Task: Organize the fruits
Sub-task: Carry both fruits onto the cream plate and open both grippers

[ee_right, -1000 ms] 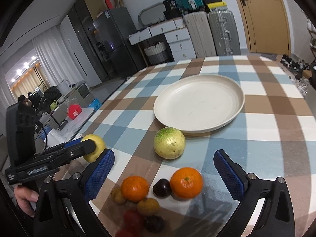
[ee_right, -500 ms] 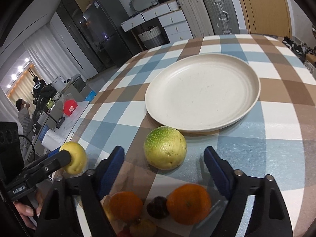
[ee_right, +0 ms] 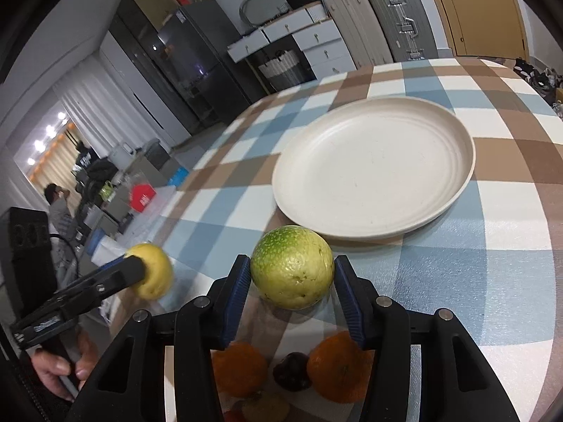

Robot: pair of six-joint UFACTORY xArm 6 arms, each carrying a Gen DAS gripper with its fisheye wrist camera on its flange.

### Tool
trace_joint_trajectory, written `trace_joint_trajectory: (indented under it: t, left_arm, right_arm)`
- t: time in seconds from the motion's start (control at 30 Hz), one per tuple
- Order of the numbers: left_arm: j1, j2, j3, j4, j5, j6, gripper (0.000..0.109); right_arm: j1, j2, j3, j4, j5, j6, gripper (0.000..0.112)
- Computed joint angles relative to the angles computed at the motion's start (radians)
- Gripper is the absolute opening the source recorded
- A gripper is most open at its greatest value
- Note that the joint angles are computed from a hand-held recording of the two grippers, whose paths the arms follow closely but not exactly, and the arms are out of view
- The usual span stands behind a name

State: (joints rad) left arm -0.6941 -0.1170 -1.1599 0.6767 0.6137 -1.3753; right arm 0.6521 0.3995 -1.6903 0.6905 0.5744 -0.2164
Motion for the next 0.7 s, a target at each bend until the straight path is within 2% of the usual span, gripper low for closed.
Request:
trace_joint_trajectory:
  t: [0.2, 0.37, 0.53, 0.7]
  left_arm:
    - [0.019, 0.101, -0.149, -0.057, 0.005, 0.119, 0.049]
    - [0.044, 0.213, -0.311, -0.127, 0.017, 0.242, 0.049]
    - [0.071, 0.373, -0.544, -0.211, 0.066, 0.382, 0.049]
    - [0.112, 0.547, -0.779, -0.328, 0.117, 0.509, 0.049]
  right_arm:
    - [-0.025, -0.03, -0.008, 0.074, 0.002, -0.066, 0.049]
    - [-0.058, -0.01, -0.073, 0.07, 0.031, -0.079, 0.049]
    - [-0.101, 0.061, -0.198, 0.036, 0.088, -0.063, 0.049]
    - [-0.138, 0.195, -0.415, -0.019, 0.17, -0.036, 0.049]
